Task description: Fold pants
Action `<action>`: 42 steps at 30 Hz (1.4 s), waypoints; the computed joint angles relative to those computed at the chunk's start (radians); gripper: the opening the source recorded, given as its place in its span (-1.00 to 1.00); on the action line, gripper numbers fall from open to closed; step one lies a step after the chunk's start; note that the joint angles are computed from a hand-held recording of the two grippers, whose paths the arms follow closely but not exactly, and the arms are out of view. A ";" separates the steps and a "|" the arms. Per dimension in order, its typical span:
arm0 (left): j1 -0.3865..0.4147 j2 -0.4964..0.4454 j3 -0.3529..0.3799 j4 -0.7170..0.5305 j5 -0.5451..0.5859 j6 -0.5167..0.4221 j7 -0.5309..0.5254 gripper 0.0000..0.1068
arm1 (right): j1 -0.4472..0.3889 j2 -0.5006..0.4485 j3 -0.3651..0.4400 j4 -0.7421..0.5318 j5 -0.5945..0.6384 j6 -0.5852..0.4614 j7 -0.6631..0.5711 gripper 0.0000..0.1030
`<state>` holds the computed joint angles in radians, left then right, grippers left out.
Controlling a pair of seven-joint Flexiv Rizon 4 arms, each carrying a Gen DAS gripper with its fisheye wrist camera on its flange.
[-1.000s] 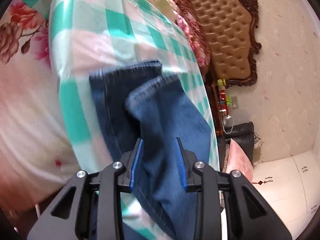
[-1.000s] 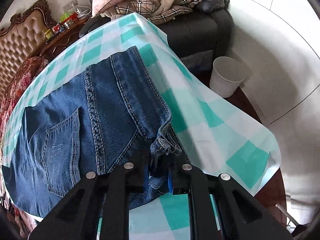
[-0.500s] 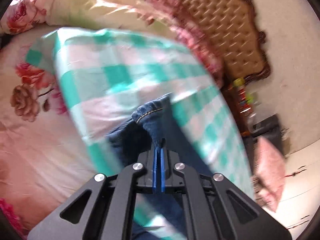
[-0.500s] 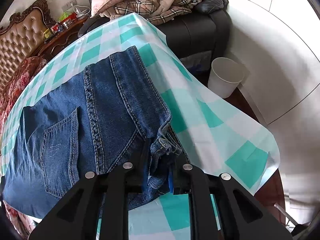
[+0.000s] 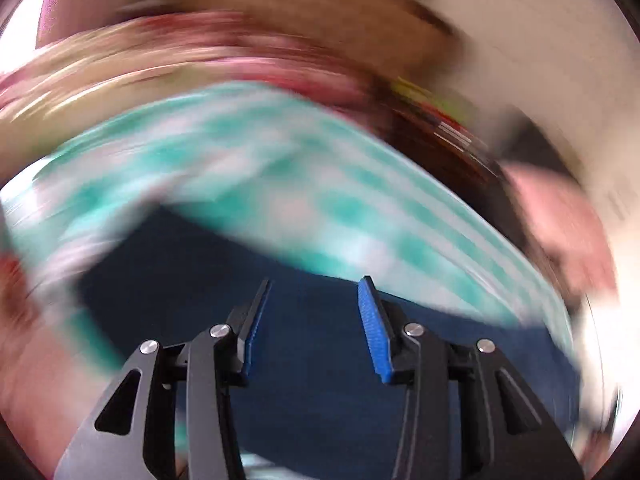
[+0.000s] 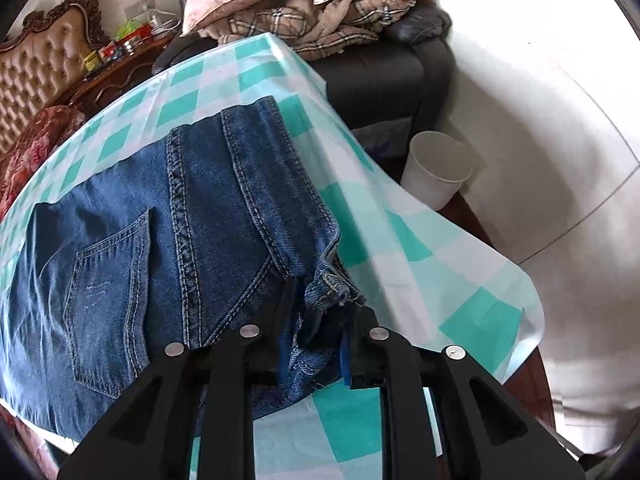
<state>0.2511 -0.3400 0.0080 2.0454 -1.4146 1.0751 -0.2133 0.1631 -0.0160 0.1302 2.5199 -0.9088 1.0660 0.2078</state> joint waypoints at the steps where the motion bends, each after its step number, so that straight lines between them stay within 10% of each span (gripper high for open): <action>1: -0.023 0.018 -0.024 0.018 0.030 -0.049 0.058 -0.16 | 0.009 -0.001 0.007 -0.007 -0.008 -0.037 0.016 -0.66; 5: -0.146 0.001 -0.084 0.030 0.138 -0.026 0.263 -0.09 | 0.054 -0.016 0.031 -0.045 -0.005 -0.185 0.027 -0.56; 10: -0.191 -0.160 -0.076 -0.113 0.460 0.020 0.181 -0.10 | 0.078 0.038 0.049 -0.021 -0.003 -0.274 0.045 -0.02; 16: -0.171 -0.224 -0.057 -0.209 0.734 -0.028 0.092 -1.00 | 0.096 0.148 0.102 -0.006 0.066 -0.452 0.023 0.12; 23: -0.065 -0.228 -0.203 -0.209 0.712 0.063 0.063 -0.93 | 0.045 0.058 0.024 -0.101 -0.231 -0.185 -0.068 0.32; 26: -0.036 -0.186 -0.238 -0.177 0.680 -0.060 0.165 -0.02 | 0.028 -0.063 -0.019 -0.190 -0.321 -0.025 -0.155 0.39; 29: -0.100 -0.214 -0.183 -0.193 0.741 -0.001 0.150 -0.13 | 0.035 -0.168 -0.046 -0.271 -0.344 0.046 -0.230 0.39; 34: -0.092 -0.246 -0.148 -0.276 0.822 -0.155 0.095 -0.98 | 0.071 -0.269 -0.088 -0.339 -0.320 0.005 -0.297 0.39; 42: -0.108 -0.280 -0.146 -0.319 0.856 -0.115 0.055 -0.98 | 0.045 -0.301 -0.138 -0.334 -0.343 -0.006 -0.253 0.51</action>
